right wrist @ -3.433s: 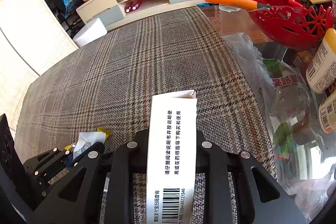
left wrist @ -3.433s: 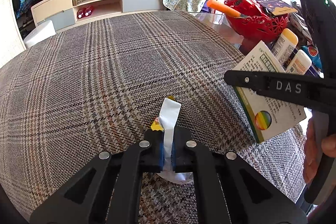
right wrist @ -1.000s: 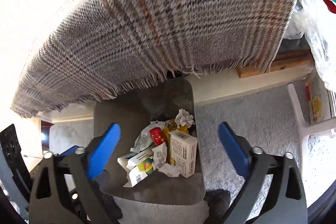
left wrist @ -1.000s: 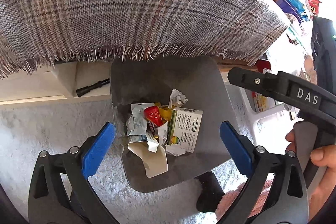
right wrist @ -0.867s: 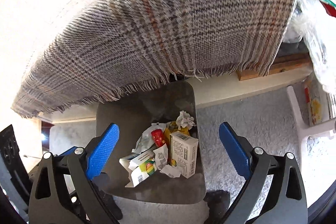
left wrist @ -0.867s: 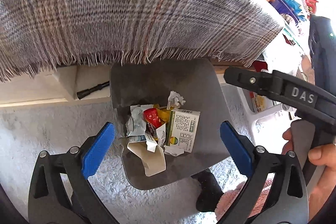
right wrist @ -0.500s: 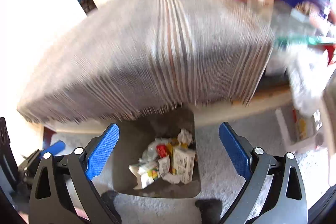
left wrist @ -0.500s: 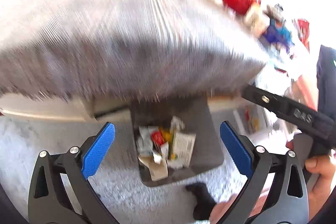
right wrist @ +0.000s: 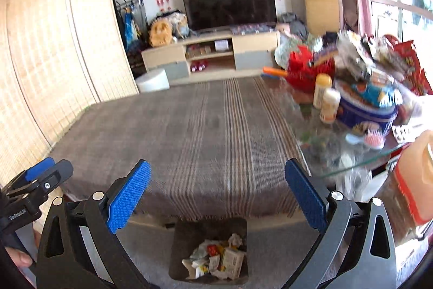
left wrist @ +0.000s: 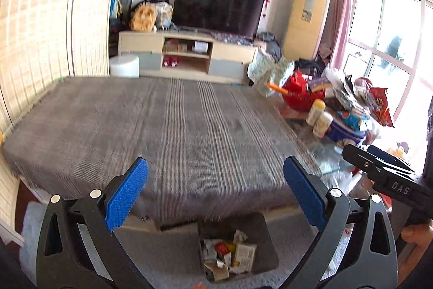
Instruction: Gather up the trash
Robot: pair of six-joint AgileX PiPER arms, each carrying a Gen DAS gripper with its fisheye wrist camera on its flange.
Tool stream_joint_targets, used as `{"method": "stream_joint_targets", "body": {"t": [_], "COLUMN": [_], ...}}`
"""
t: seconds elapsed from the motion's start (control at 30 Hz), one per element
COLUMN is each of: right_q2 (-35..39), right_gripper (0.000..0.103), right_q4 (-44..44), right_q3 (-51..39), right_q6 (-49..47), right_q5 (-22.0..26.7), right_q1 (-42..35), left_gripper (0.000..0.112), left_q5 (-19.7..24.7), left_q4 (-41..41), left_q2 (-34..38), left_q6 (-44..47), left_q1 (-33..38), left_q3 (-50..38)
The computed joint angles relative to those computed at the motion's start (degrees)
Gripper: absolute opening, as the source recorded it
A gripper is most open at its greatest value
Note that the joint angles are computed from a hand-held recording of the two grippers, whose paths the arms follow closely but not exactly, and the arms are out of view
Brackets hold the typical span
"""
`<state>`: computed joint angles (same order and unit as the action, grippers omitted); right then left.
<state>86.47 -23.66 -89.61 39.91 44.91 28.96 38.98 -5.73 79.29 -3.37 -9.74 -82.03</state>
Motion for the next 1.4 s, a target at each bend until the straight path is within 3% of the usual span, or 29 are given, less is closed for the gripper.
{"method": "stream_joint_targets", "body": {"t": [0.27,0.4,0.47,0.83,1.4], "right_q2": [5.49,7.94,8.85,9.96,10.16], "right_gripper": [0.100,0.100,0.100,0.100,0.100], "right_q4": [-9.68,-12.90,-10.19,-4.95,-6.04], "right_q3": [-12.71,-16.18,-17.07,-14.50,-14.57], "right_q6": [1.58,2.22,0.68,-0.75,-0.45], "right_q5": [4.87,4.83,3.57,0.97,1.93], "right_q1": [4.07,4.18,2.75,-1.88,-1.49], "left_gripper": [0.095,0.095,0.095,0.095,0.095], "left_q5": [0.95,2.49,2.05,0.31,0.04], "left_q4": [8.02,7.53,7.15,9.95,10.08], "left_q2": [4.09,7.07,7.71,10.22,11.03], "left_q6": [-1.69,-0.52,-0.07,-2.06,-2.78], "left_q1": [-0.39,0.78,1.06,0.41,0.37], "left_q3": [-9.65,-15.08,-15.84,-14.63,-14.11]}}
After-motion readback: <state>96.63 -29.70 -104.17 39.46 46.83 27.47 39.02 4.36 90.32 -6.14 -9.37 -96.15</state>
